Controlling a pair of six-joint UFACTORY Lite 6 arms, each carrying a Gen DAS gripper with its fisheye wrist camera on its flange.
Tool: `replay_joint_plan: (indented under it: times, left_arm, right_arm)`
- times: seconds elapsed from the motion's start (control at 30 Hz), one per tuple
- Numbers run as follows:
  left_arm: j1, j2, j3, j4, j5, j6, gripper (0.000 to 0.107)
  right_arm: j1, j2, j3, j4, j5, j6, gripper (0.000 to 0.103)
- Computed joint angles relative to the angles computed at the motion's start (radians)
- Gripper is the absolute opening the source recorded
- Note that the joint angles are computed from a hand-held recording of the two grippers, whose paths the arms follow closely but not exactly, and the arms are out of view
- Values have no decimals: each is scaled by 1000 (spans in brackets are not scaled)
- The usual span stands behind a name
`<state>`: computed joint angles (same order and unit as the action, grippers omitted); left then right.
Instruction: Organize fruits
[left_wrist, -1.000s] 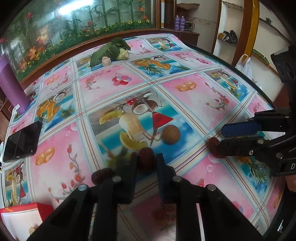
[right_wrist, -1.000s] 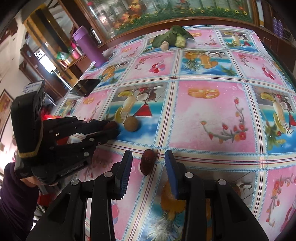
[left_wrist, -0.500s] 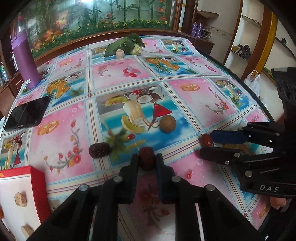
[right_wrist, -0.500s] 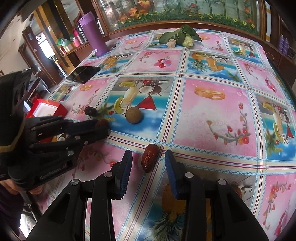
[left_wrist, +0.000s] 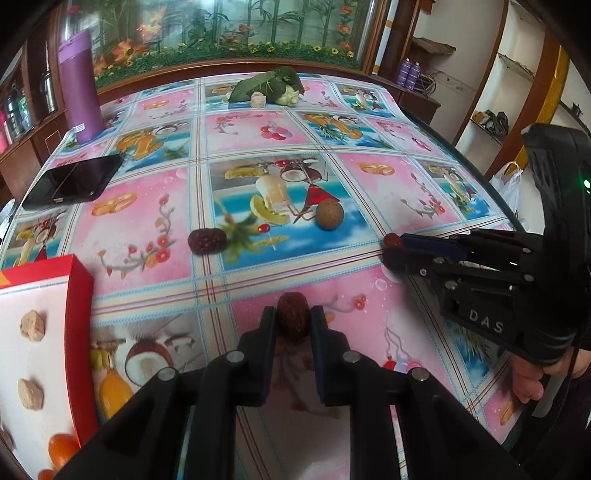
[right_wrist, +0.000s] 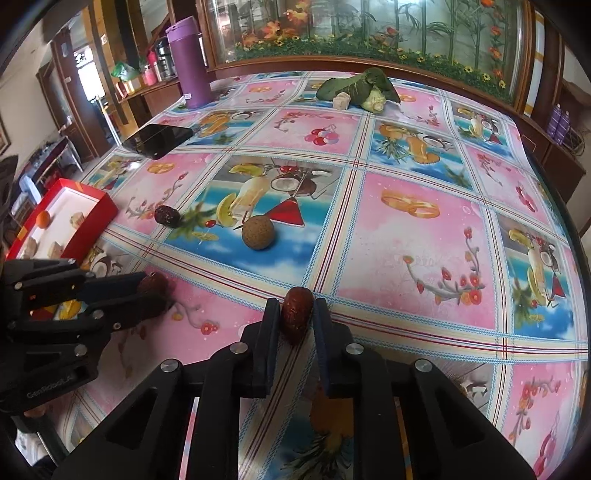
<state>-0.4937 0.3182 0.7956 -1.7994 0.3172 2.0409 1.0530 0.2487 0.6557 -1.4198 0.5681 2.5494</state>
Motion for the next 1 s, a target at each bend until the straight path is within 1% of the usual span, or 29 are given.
replay_joint_plan:
  times: [0.07,0.13,0.33,0.53,0.63,0.77,0.87,0.93,0.97,1.0]
  left_arm:
    - [-5,-20,-38,-116,-10,110,21]
    - [6,-42,-77,-177,7,170,21]
    - [46,-112,-168,-162,45,155,20]
    - [49,-185,-260,-265,37,266,20]
    - [29,-203,-285,-374,18,364,20]
    - [-23,-218,-305,-602,-15,549,21]
    - [-49,-220,-307,-722,-30,641,21]
    - [-52,-215,-297,-726,-40,631,22]
    - [-48,-211,-293,-697,-40,600,24]
    - [-44,-208,-289,-659,-36,560,29]
  right_arm:
    - [2,7,4,-4,10,8,17]
    - [2,14,8,-14,16,20,17]
    - [-2,18,3,-52,25,81,16]
    - [-1,19,0,-67,28,111,16]
    - [0,23,4,-63,30,112,16]
    - [9,25,9,-46,34,110,16]
    - [16,28,15,-33,35,112,16]
    - [19,27,16,-37,32,120,16]
    - [21,28,16,-37,32,121,16]
    - [22,30,18,-33,33,117,16]
